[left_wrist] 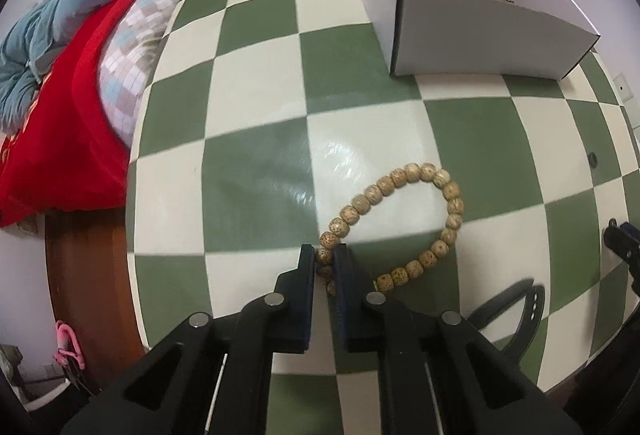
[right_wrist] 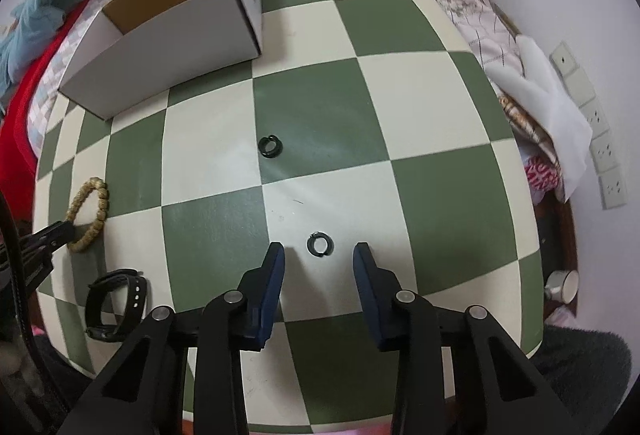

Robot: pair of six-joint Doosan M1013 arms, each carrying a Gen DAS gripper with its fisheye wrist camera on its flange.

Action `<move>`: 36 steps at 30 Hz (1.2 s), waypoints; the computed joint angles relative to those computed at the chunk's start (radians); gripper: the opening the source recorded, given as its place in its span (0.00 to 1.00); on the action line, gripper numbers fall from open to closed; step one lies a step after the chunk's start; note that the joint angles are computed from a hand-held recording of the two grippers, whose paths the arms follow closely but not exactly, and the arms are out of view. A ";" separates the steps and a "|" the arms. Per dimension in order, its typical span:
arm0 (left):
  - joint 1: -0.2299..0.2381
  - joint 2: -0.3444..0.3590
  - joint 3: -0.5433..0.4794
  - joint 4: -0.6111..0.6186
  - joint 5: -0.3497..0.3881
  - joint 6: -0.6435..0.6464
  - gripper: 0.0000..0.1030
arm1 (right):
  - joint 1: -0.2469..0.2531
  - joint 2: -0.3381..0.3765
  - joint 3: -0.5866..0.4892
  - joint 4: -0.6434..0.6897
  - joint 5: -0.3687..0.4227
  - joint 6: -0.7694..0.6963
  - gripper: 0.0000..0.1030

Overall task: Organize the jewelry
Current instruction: 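Grasp the wooden bead bracelet with the left tool while the right tool grasps a black ring, then carry the bead bracelet and black ring over the white box with both tools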

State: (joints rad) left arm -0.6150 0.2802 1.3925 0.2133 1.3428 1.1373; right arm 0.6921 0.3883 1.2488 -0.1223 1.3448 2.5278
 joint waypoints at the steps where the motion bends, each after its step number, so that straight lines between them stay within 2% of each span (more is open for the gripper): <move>1: -0.002 -0.005 0.006 0.001 -0.001 -0.007 0.07 | 0.004 0.004 -0.006 -0.011 0.008 -0.007 0.30; 5: -0.010 -0.021 0.027 0.004 -0.005 -0.039 0.07 | 0.013 0.016 -0.022 -0.048 0.034 -0.029 0.13; 13: -0.012 -0.030 0.035 -0.004 -0.008 -0.071 0.07 | 0.024 0.020 -0.025 -0.070 0.030 -0.037 0.12; 25: -0.023 -0.090 0.023 -0.029 -0.072 -0.094 0.06 | 0.027 -0.018 -0.004 -0.058 -0.032 -0.025 0.12; 36: -0.013 -0.097 -0.096 -0.081 -0.148 -0.044 0.06 | 0.024 -0.040 -0.081 -0.069 -0.085 -0.061 0.12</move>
State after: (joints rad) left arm -0.6279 0.1833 1.2969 0.1327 1.1947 1.0932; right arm 0.7160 0.3484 1.1679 -0.1916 1.2594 2.4665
